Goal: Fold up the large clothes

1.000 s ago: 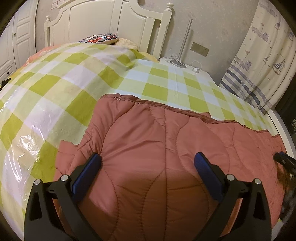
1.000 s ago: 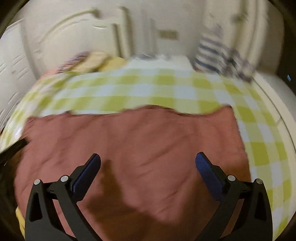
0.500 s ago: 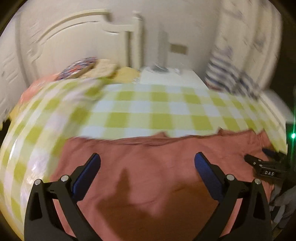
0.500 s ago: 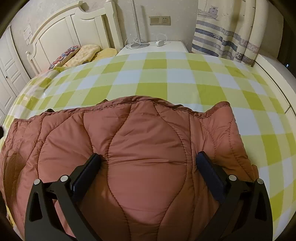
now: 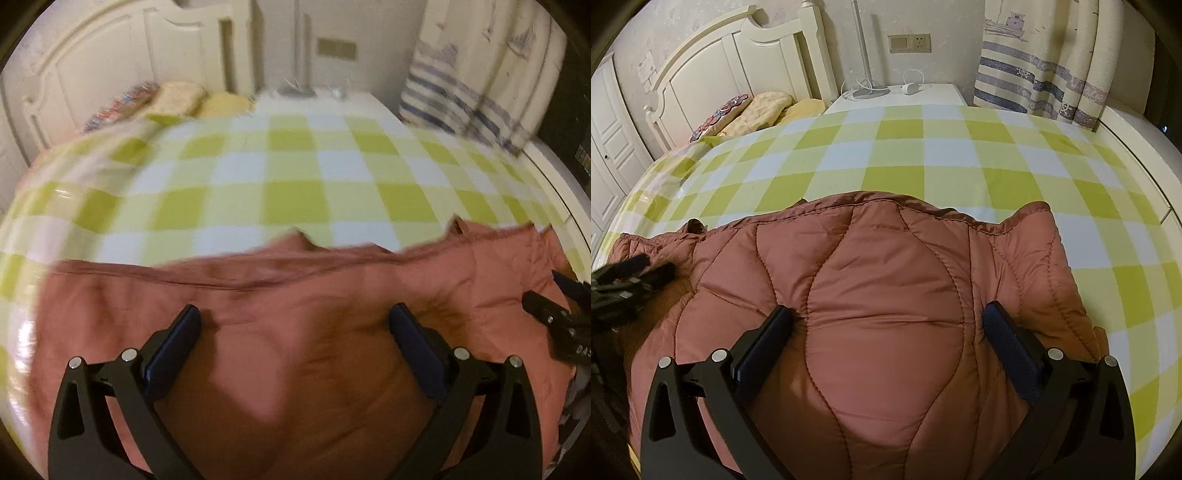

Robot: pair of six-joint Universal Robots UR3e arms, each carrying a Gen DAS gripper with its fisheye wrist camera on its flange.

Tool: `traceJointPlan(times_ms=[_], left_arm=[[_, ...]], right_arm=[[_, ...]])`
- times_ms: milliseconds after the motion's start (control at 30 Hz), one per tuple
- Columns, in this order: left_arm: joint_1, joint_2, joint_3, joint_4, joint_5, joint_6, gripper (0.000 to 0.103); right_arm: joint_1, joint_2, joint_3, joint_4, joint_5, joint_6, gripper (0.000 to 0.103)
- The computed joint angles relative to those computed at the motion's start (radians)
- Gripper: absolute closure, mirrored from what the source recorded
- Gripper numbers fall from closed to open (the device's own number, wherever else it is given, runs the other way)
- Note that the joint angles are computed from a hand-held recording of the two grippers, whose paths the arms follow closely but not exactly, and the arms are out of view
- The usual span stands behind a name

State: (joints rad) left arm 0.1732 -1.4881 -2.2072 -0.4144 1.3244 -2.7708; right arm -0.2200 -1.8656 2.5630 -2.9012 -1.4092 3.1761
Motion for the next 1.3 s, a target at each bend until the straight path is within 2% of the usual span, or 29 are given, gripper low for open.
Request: traceJointPlan(times_ms=[100, 167, 267, 300, 400, 433, 467, 500, 567, 633, 733, 800, 867, 933, 967, 1033, 1100, 1133, 1233, 1300], left_arm=[[0.171, 0.056, -0.006, -0.059, -0.041, 0.038, 0.002], [0.276, 0.027, 0.013, -0.1, -0.064, 0.063, 0.002], [0.411, -0.042, 0.057, -0.21, -0.194, 0.091, 0.002], [0.414, -0.043, 0.054, -0.2, -0.197, 0.082, 0.002], [0.334, -0.041, 0.006, -0.049, -0.092, 0.041, 0.002], [0.311, -0.039, -0.011, 0.002, -0.058, 0.025, 0.002], [0.292, -0.039, -0.025, 0.05, -0.028, 0.007, 0.002], [0.29, -0.037, -0.033, 0.073, -0.009, 0.0, 0.002], [0.264, -0.04, -0.046, 0.125, 0.049, -0.036, 0.002], [0.236, -0.041, -0.059, 0.176, 0.107, -0.066, 0.002], [0.248, -0.028, -0.065, 0.173, 0.102, -0.058, 0.002], [0.27, -0.016, -0.071, 0.162, 0.081, -0.058, 0.002], [0.292, -0.014, -0.065, 0.137, 0.053, -0.058, 0.002], [0.323, -0.016, -0.053, 0.101, 0.003, -0.05, 0.002], [0.332, -0.013, -0.054, 0.094, -0.009, -0.048, 0.002], [0.335, -0.008, -0.065, 0.108, -0.014, -0.05, 0.002], [0.328, -0.008, -0.071, 0.125, -0.005, -0.052, 0.002], [0.325, -0.012, -0.07, 0.127, -0.002, -0.053, 0.002], [0.333, -0.012, -0.062, 0.103, -0.02, -0.045, 0.002], [0.338, -0.015, -0.057, 0.093, -0.03, -0.039, 0.002]], right_arm=[[-0.002, 0.0, 0.002, -0.004, 0.003, -0.001, 0.004], [-0.004, -0.002, 0.005, -0.004, 0.005, -0.003, 0.004], [0.009, 0.006, -0.005, 0.003, -0.006, 0.001, 0.004], [0.023, 0.015, -0.016, 0.006, -0.021, 0.007, 0.004], [0.023, -0.003, -0.079, 0.139, -0.022, -0.009, 0.005], [0.054, -0.005, -0.13, 0.207, -0.07, 0.011, 0.005], [0.126, 0.006, -0.177, 0.228, -0.175, 0.072, 0.005], [0.177, 0.014, -0.197, 0.217, -0.234, 0.11, 0.005], [0.267, 0.033, -0.236, 0.181, -0.259, 0.149, 0.005], [0.41, 0.142, -0.329, 0.143, -0.315, 0.175, 0.005], [0.593, 0.377, -0.519, 0.154, -0.406, 0.15, 0.005], [0.648, 0.498, -0.597, 0.164, -0.466, 0.138, 0.005], [0.611, 0.503, -0.56, 0.096, -0.405, 0.138, 0.005], [0.519, 0.449, -0.495, 0.084, -0.274, 0.145, 0.005], [0.49, 0.422, -0.474, 0.089, -0.243, 0.151, 0.005], [0.478, 0.372, -0.451, 0.109, -0.271, 0.155, 0.005], [0.484, 0.319, -0.423, 0.111, -0.405, 0.167, 0.005], [0.456, 0.281, -0.393, 0.112, -0.431, 0.181, 0.005], [0.296, 0.232, -0.305, 0.119, -0.393, 0.188, 0.004], [0.154, 0.212, -0.199, 0.032, -0.219, 0.155, 0.004]])
